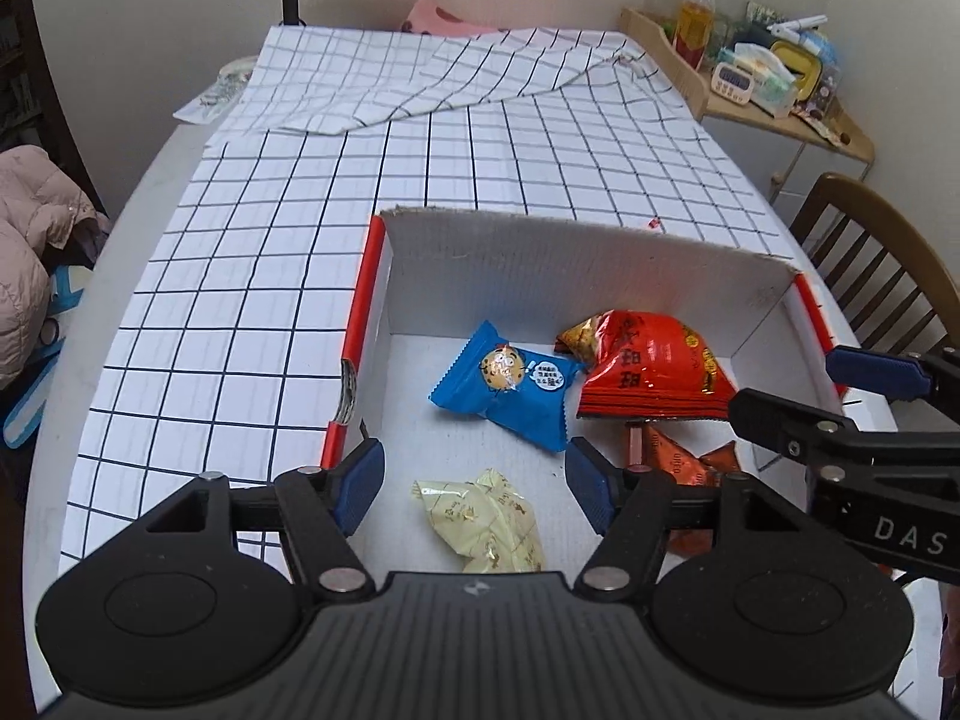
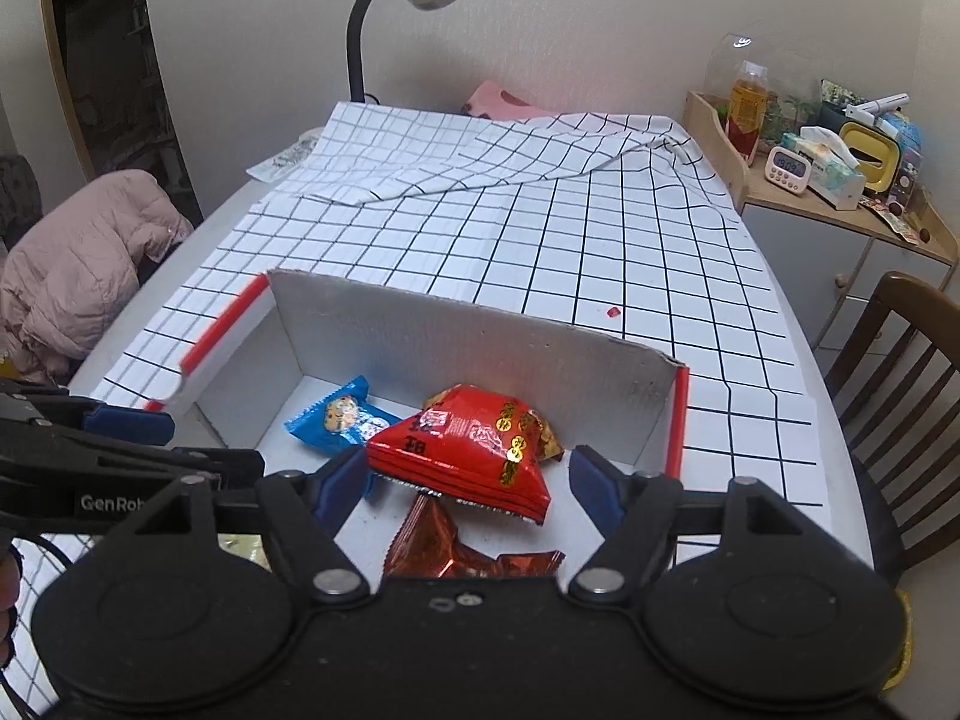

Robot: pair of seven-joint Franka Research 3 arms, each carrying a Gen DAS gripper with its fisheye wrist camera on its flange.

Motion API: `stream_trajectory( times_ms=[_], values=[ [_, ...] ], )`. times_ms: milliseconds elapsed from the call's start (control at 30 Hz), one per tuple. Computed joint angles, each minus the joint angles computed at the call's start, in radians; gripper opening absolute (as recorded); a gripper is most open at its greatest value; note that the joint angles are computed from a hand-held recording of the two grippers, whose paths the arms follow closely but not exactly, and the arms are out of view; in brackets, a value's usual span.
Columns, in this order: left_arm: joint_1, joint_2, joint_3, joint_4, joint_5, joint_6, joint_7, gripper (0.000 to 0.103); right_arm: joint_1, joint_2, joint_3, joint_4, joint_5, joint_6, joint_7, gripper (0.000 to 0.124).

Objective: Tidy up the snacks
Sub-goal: 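Open both grippers to drop the blue bar and red bag into the box, then move both grippers back toward the remaining candies and green pack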

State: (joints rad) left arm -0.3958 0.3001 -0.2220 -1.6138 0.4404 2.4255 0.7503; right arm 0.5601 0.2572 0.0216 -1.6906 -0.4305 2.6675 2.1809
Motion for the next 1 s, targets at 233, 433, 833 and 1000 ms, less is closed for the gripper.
stream_trajectory(
  times_ms=[233, 433, 833, 1000],
  values=[
    [0.001, -0.087, -0.010, -0.086, 0.019, 0.046, -0.023, 0.066, 0.002, -0.091, 0.011, -0.086, -0.056, 0.031, 0.089, 0.080],
    [0.011, -0.173, -0.026, -0.172, 0.029, 0.087, -0.040, 0.066, -0.019, -0.169, 0.050, -0.163, -0.122, 0.054, 0.167, 0.084],
    [0.031, -0.360, -0.067, -0.370, 0.045, 0.186, -0.057, 0.070, -0.086, -0.322, 0.164, -0.317, -0.274, 0.097, 0.355, 0.093],
    [0.036, -0.429, -0.081, -0.440, 0.029, 0.213, -0.054, 0.071, -0.120, -0.382, 0.215, -0.373, -0.302, 0.119, 0.420, 0.100]
  ],
)
